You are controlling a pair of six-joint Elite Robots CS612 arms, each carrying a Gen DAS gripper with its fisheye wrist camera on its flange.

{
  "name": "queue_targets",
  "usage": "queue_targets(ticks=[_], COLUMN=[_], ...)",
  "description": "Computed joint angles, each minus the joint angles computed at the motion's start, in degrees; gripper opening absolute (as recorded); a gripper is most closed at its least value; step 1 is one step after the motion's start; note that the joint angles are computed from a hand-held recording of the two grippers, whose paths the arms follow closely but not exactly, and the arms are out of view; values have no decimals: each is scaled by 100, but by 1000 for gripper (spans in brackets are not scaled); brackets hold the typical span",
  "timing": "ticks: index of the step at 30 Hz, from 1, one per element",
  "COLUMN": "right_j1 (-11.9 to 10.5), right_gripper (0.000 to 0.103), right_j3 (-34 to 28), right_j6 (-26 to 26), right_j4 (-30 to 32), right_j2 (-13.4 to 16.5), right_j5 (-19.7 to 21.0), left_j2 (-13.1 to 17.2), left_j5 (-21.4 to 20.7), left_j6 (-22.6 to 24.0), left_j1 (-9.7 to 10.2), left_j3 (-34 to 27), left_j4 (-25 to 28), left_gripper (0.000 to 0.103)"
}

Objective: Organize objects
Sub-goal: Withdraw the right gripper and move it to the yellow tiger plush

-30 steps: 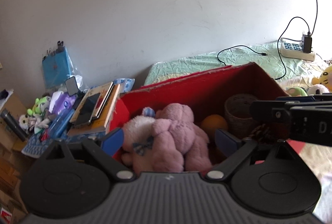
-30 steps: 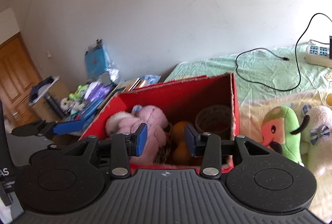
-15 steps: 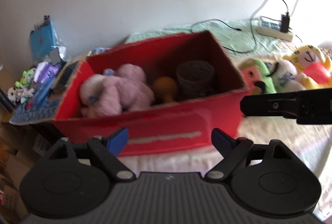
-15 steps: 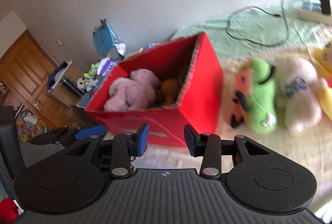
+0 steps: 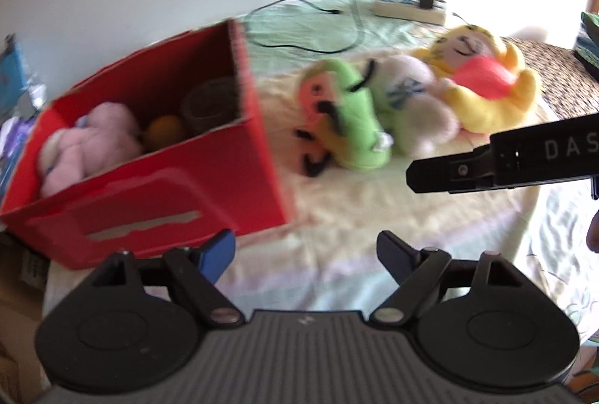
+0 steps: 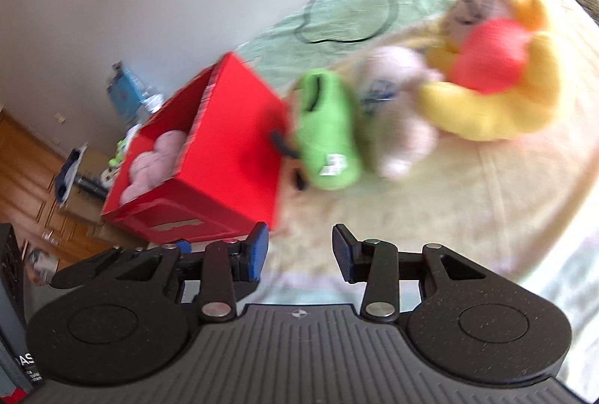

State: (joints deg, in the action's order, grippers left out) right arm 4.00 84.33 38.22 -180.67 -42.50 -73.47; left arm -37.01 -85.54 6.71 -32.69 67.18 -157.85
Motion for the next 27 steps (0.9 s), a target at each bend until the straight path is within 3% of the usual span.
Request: queue_targets(ticks=[9,15,23,27], right_j1=[-275,-440,-732,-791], right_gripper=[42,42,44,58], right_j3=[641,813,779,442], right_j6=[789,1039,1902,1856], right_j4=[-388,-588,-1255,-1370], right_j2=[-286,-312,-102,118], right_j5=[-570,-710,-603,-533], left_j2=[235,398,765,1042], left_j5=[-575,-1035,-1861,-2288], left_j6=[150,112,-202,-405], left_j1=[-142,-209,-222,-188], left_j3=[-433,-763,-1465,-2006], left_j4=[374,635,1355,1808], left_gripper=[74,69,67,65])
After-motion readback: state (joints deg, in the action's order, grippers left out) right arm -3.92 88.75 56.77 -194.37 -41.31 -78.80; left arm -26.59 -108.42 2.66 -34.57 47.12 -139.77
